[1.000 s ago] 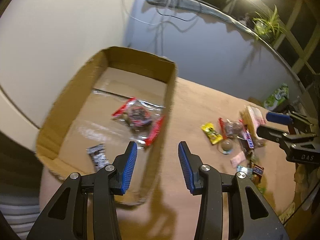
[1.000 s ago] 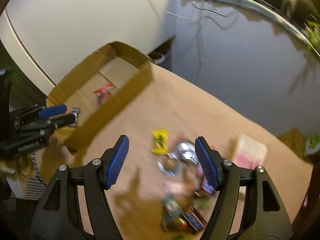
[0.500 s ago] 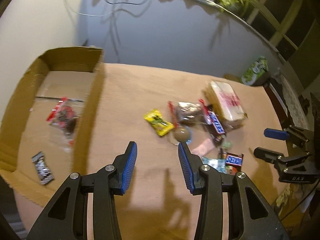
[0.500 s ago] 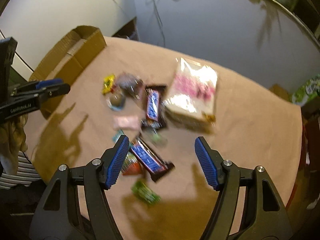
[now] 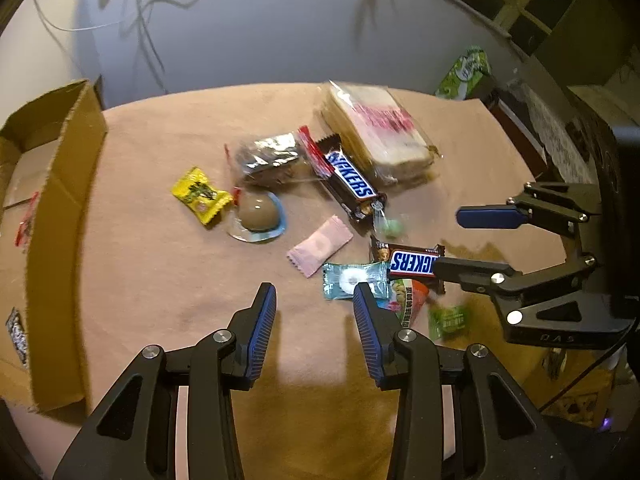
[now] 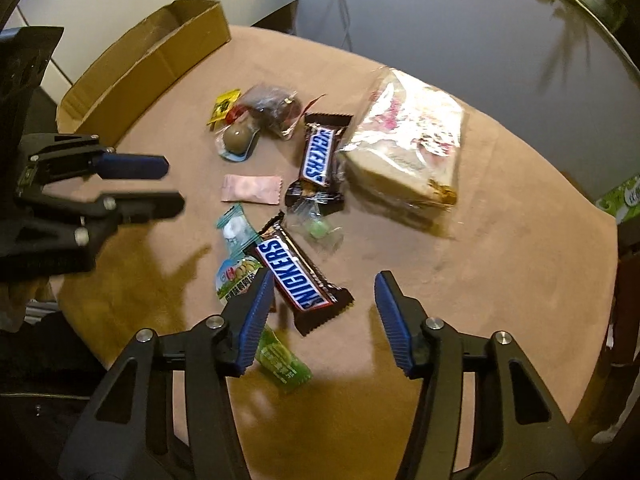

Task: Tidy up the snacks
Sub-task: 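Move both tools back over the snack pile, then grasp the pink wrapper with the left gripper while the right grasps a Snickers bar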

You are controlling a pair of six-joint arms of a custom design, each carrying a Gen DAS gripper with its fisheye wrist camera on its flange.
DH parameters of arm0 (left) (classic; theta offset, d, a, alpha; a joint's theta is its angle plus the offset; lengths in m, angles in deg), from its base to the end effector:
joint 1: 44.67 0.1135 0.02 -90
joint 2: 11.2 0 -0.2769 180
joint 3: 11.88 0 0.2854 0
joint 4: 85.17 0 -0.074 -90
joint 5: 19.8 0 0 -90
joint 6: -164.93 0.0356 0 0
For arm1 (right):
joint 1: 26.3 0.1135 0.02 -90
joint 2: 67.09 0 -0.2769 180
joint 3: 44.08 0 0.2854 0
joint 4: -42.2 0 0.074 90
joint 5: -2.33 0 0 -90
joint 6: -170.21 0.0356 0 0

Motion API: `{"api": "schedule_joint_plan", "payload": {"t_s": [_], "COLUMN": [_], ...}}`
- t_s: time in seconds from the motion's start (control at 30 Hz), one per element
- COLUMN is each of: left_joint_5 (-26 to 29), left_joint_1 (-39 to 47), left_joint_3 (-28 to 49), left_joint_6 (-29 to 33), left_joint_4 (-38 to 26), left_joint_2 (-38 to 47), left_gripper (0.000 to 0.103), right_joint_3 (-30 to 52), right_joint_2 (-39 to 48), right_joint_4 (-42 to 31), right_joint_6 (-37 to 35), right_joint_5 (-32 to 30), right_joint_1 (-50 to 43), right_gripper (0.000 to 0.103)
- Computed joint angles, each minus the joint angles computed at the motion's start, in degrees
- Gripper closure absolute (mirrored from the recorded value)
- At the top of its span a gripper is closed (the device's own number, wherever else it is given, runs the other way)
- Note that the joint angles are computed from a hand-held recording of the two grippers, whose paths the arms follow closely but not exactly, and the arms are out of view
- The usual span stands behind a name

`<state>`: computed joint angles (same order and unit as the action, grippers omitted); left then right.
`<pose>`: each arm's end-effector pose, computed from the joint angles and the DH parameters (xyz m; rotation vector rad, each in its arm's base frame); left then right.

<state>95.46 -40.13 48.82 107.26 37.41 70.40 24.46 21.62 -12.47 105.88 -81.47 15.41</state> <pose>0.2680 0.0060 0.1816 0.7265 2.6726 -0.4990 0.2342 0.2036 0.1863 -0.3787 2.8357 0.0823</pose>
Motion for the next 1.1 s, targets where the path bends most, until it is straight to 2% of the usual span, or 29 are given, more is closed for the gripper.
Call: {"api": "schedule_joint_plan", "payload": {"t_s": [0.2,0.47,0.67,0.77,0.9,1.1], "left_joint_5": [-1.9,-5.6,-7.5,-7.1,-6.1,-4.0], "left_joint_1": [-4.0,-8.5,-9.5,-9.4,-8.7,-7.2], "left_joint_3": [2.2,3.7,3.4,3.3,4.3,6.2], "left_joint_6": [-0.7,5.3,7.6,8.0,8.4,8.3], "left_joint_4": [2.9,4.2,6.1,6.5,5.3,3.8], "left_joint_2": [4.5,8.0,9.1,9.3,10.1,12.1], "left_gripper": [0.070,0.074,0.074,0.078,0.084,0.091], "right_joint_3": [0.6,-0.3,0.4,1.1,2.4,4.0], "right_joint_2": [3.0,4.1,4.7,5.7,7.4,9.6], "right_joint_4": [2.2,5.0,4.6,4.4,4.6,3.8], "right_joint_6": [-1.5,-2.6,-4.5,-5.2,-5.6,-7.6], "right_joint_5": [-1.9,-5.4,-7.1,-7.4,-8.7,-9.6], "right_joint_1": [-1.0,-3.4,-3.7,-3.4,-3.2,-2.8], "right_gripper": [0.053,0.054,0.054,0.055,0.063,0.063]}}
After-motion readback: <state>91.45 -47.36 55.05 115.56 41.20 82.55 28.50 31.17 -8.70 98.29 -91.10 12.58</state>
